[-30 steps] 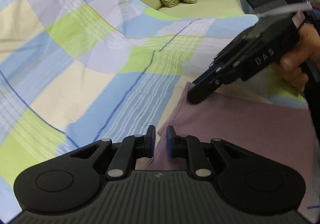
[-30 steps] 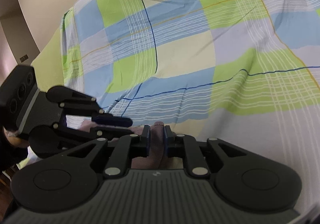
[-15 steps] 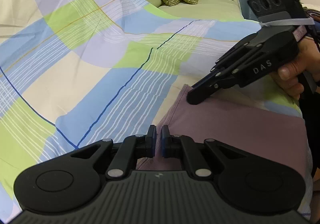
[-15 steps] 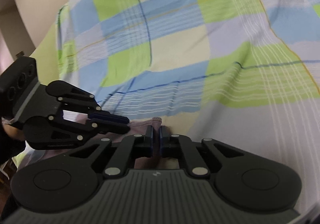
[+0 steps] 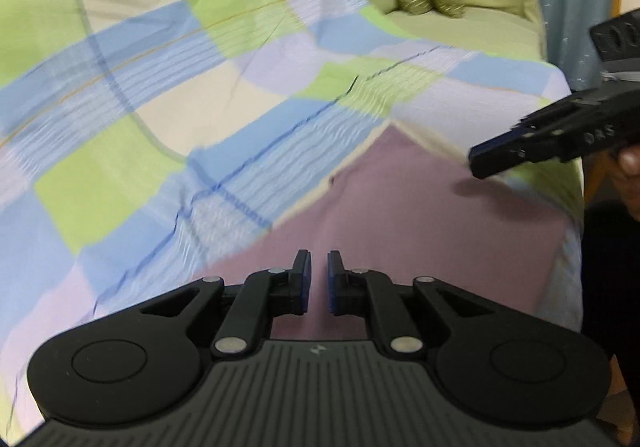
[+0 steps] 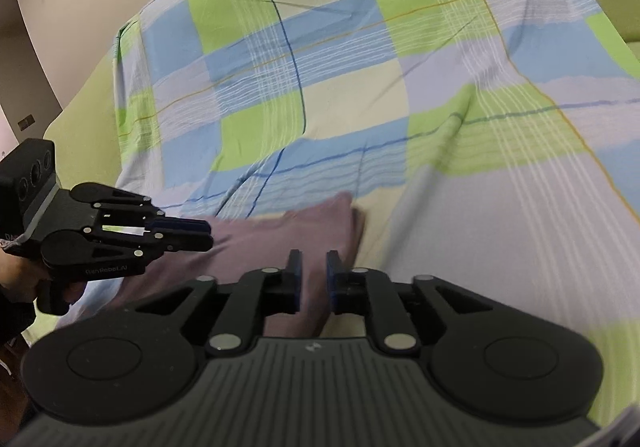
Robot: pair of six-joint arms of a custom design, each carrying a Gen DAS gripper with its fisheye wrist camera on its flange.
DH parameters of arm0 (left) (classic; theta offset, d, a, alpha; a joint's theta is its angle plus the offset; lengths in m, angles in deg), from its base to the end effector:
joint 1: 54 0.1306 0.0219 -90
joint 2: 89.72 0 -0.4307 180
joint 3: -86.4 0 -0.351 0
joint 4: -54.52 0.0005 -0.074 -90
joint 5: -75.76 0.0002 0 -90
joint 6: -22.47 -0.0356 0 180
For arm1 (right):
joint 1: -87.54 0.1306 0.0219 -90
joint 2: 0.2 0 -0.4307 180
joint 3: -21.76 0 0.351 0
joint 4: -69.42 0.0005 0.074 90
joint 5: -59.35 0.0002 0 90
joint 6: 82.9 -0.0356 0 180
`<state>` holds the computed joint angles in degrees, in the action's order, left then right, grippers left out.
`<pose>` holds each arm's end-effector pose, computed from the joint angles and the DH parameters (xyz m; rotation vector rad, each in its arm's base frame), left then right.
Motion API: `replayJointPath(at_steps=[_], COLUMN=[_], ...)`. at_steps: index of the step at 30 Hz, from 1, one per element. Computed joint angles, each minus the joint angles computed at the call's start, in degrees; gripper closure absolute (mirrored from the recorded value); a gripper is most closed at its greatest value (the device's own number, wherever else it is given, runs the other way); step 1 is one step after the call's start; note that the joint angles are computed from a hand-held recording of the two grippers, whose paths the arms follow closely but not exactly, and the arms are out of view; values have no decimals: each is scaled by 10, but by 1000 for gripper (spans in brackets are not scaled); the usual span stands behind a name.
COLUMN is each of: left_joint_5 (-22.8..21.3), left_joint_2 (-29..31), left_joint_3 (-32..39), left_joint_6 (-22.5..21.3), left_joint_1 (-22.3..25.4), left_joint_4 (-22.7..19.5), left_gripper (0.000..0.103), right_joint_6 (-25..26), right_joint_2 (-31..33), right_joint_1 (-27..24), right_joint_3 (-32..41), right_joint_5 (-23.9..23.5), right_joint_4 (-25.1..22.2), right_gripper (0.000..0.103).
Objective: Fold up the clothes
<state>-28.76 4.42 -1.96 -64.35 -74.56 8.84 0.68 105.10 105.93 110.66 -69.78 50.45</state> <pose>0.4485 -0.1592 0.4639 0.2447 2.3668 0.1095 0.5197 0.1959 0.3879 -0.6195 2.1068 0.9893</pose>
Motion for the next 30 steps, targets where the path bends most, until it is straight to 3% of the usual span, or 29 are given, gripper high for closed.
replayJointPath(at_steps=[3,5,14,19,22,26,30], left_joint_5=[-15,-25,-62,-91,-151,-223,-262], left_joint_2=[-16,-26,-82,-102,-120,-129,-108], left_joint_3=[-13,-23,-69,-81,-105,-136,-142], left_joint_6=[36,45,93,96,45,-54,-118], left_joint_1=[-13,-17,-45,-60,-92,-136,-157], left_joint_4=[-17,-23,-29,-30,-16,5,2], left_gripper=[77,77,76,59,56,56,56], right_joint_6=[43,58,77,83,115,246,362], right_joint_2=[-15,-27,-89,-114,-123,-136,-136], right_joint_1=[14,22,32,39,48,75,102], right_joint_3=[-9,-15,-45,-59,-61,-64,-71], right_joint_5=[30,55,80,96,116,188,234], right_joint_4=[-43,-55,-74,-86,-99,-120,-123], right_gripper=[75,74,67,58,56,56,56])
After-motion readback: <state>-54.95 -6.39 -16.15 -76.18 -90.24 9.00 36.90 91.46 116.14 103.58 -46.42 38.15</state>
